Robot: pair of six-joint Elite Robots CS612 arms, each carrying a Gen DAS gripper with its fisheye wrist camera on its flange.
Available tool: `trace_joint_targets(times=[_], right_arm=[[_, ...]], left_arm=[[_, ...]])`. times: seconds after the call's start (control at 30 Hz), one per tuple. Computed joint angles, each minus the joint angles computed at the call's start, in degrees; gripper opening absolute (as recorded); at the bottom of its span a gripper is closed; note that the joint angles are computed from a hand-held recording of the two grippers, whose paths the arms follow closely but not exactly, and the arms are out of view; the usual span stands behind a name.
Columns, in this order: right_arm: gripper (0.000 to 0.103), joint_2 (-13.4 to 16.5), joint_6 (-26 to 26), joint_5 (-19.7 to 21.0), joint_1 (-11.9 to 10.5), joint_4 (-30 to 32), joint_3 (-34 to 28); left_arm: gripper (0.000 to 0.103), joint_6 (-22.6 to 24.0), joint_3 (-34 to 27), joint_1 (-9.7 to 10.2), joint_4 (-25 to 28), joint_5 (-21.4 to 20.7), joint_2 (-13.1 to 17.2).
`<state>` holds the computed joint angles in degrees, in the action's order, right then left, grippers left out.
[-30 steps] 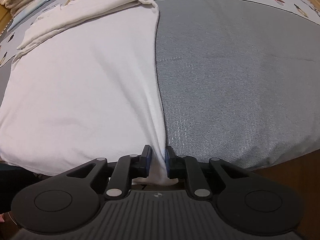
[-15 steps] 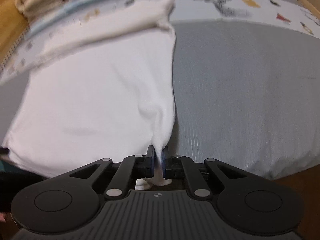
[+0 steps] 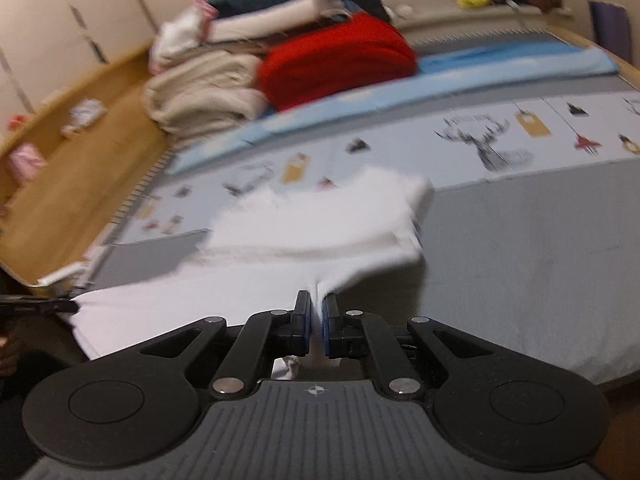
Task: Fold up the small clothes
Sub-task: 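Lift the pinched edge with both grippers and fold it over the shirt body, then open both grippers and release the folded edge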
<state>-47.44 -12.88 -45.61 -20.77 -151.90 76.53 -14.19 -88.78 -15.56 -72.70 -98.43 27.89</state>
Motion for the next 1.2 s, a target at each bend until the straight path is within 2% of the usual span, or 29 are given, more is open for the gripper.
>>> trace_joint_targets(times=[0.1, 0.2, 0.27, 0.33, 0.43, 0.5, 0.53, 0.57, 0.63, 0.67, 0.77, 0.9, 0.97, 1.0, 1.03, 1.1, 1.13, 1.17, 1.2], right_arm=[[0.005, 0.93, 1.08, 1.25, -0.26, 0.69, -1.94], [0.005, 4.34, 3.09, -2.43, 0.91, 3.08, -7.51], [0.005, 7.69, 3.65, -5.26, 2.12, 5.15, -12.66], [0.005, 11.77, 4.17, -9.39, 3.41, 9.24, -19.46], [0.005, 18.21, 6.31, -13.33, 4.81, 14.63, -29.84], [0.005, 22.10, 7.68, -15.07, 5.40, 16.78, -35.69], [0.005, 23.94, 8.39, -15.80, 5.67, 17.51, -38.21], [0.005, 24.81, 9.47, -16.34, 5.88, 17.40, -38.88], [0.005, 27.09, 10.36, -17.39, 6.19, 22.19, -42.23], [0.005, 28.21, 10.35, -19.63, 6.56, 24.57, -44.53], [0.005, 32.41, 12.16, -17.16, 6.49, 24.48, -52.12], [0.006, 38.68, 18.23, -18.06, 6.73, 26.68, -63.43], [0.008, 40.15, 18.74, -21.22, 7.17, 23.68, -65.82], [0.014, 40.82, 18.68, -23.13, 7.31, 22.72, -67.02], [0.020, 41.01, 18.79, -24.02, 7.26, 22.35, -67.39], [0.021, 40.81, 20.30, -23.77, 6.89, 22.32, -67.02], [0.021, 40.08, 20.55, -23.06, 6.70, 22.07, -65.56], [0.021, 39.52, 20.02, -22.47, 6.60, 22.17, -64.48], [0.021, 38.47, 18.76, -22.23, 6.57, 21.89, -62.43]], left_arm=[[0.006, -1.10, 2.84, 0.87, -2.17, -0.99, -0.85], [0.006, -2.36, 9.36, 1.68, -6.25, -1.40, -2.30], [0.006, -2.59, 15.53, 2.37, -9.49, -1.39, -3.92], [0.006, -2.52, 21.65, 2.85, -12.93, -0.82, -5.48], [0.006, -3.86, 31.03, 3.41, -18.43, 0.24, -7.81], [0.006, -6.58, 35.19, 3.68, -22.25, 0.80, -8.14], [0.006, -8.29, 37.09, 3.87, -21.88, 0.33, -8.58], [0.006, -9.47, 39.97, 3.89, -20.75, 0.84, -9.85], [0.006, -8.47, 43.23, 3.93, -24.26, 0.61, -11.09], [0.006, -7.75, 45.43, 3.98, -26.12, 0.61, -11.95], [0.006, -8.62, 50.94, 4.24, -28.21, 0.91, -14.18], [0.007, -10.69, 54.60, 4.78, -32.00, 1.18, -15.45], [0.011, -11.06, 53.30, 4.90, -32.58, 2.81, -14.90], [0.013, -12.11, 53.26, 5.06, -33.23, 3.01, -14.88], [0.013, -13.43, 52.65, 5.29, -33.52, 2.64, -14.58], [0.014, -14.85, 51.48, 5.67, -32.59, 1.00, -14.10], [0.020, -14.43, 51.32, 5.73, -31.49, 0.34, -14.14], [0.030, -13.28, 50.97, 5.72, -29.97, -0.27, -14.12], [0.034, -12.10, 50.41, 5.64, -28.60, -0.53, -13.99]])
